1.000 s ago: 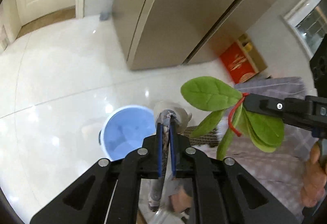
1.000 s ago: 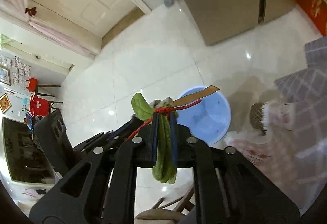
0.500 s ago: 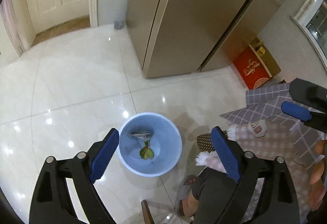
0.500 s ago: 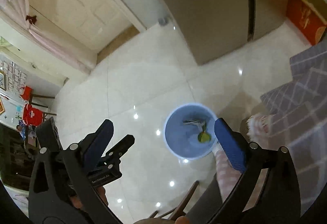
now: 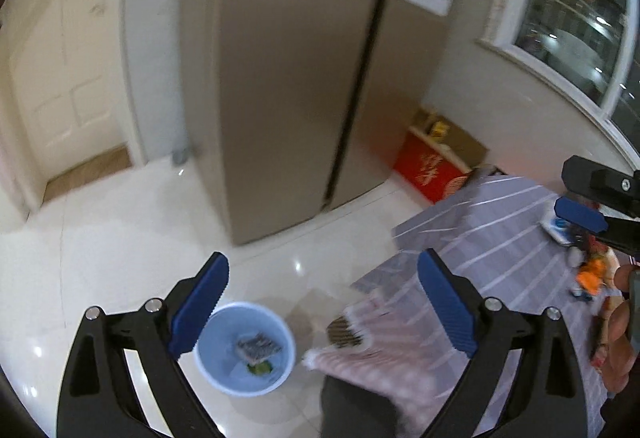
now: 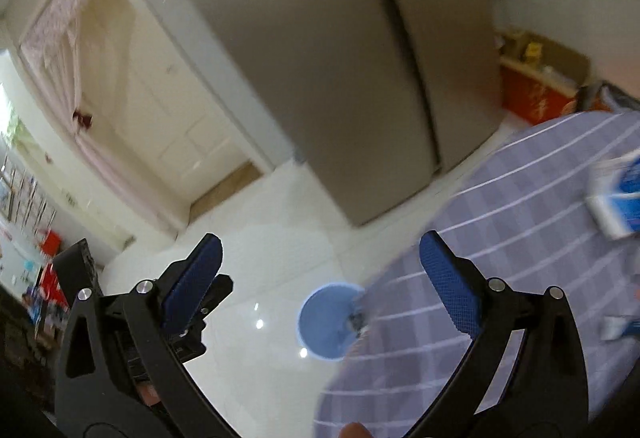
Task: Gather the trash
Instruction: 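Grasp the brown paper bag with the left gripper while the right grasps the red wrapper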
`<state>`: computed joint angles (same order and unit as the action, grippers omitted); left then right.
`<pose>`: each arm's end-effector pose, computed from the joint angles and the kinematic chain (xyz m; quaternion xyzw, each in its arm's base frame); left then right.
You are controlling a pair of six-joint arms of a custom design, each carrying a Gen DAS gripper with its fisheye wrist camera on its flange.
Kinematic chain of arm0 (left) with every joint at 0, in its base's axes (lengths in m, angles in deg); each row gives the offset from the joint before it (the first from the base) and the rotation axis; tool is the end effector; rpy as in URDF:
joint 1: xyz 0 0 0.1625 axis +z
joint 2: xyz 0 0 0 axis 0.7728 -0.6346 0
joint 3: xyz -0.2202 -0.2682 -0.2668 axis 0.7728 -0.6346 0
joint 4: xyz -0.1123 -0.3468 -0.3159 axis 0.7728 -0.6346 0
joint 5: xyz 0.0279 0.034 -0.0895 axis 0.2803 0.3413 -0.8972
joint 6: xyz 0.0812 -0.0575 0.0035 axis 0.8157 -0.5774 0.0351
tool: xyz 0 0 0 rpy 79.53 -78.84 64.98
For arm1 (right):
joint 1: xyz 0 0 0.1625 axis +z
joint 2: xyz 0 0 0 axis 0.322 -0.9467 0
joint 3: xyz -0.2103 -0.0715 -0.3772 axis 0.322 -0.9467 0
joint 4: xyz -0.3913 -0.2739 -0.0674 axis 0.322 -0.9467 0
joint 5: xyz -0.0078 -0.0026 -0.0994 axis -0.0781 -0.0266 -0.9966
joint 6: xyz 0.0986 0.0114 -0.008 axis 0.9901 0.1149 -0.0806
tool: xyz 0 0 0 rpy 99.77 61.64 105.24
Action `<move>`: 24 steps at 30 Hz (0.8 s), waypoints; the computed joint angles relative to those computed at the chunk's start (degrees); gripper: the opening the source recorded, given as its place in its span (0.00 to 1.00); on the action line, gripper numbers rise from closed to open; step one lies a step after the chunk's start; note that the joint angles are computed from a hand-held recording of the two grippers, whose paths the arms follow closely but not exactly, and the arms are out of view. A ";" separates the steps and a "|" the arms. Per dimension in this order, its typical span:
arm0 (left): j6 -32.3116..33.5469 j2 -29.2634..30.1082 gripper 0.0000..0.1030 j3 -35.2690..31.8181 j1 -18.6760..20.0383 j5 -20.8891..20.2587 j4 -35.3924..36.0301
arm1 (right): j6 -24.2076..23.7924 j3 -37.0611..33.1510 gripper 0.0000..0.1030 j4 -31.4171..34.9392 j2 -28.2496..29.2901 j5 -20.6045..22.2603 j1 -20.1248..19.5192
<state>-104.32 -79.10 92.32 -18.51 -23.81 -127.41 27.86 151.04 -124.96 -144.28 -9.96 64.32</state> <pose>-0.4618 -0.5504 0.0170 0.0575 0.8569 -0.4091 0.3085 0.0610 -0.6371 0.4482 0.2228 -0.9326 0.2724 0.0800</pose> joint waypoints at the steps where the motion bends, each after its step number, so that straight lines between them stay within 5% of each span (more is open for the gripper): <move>1: 2.49 1.58 0.91 -1.84 -0.44 -0.20 -1.43 | 0.06 -0.23 0.94 -0.27 -0.52 0.23 -0.52; 9: 14.21 11.74 0.91 -13.64 -2.22 -4.60 -7.39 | -0.55 -2.57 0.94 -0.69 -6.87 2.67 -8.06; 24: 28.95 26.81 0.91 -32.36 -5.20 -20.72 -7.17 | 4.93 -4.18 0.94 -7.71 -14.72 3.71 -23.68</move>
<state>-75.36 -52.29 59.96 -23.72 -44.52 -134.58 32.80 146.86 -132.67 -159.00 -6.25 40.64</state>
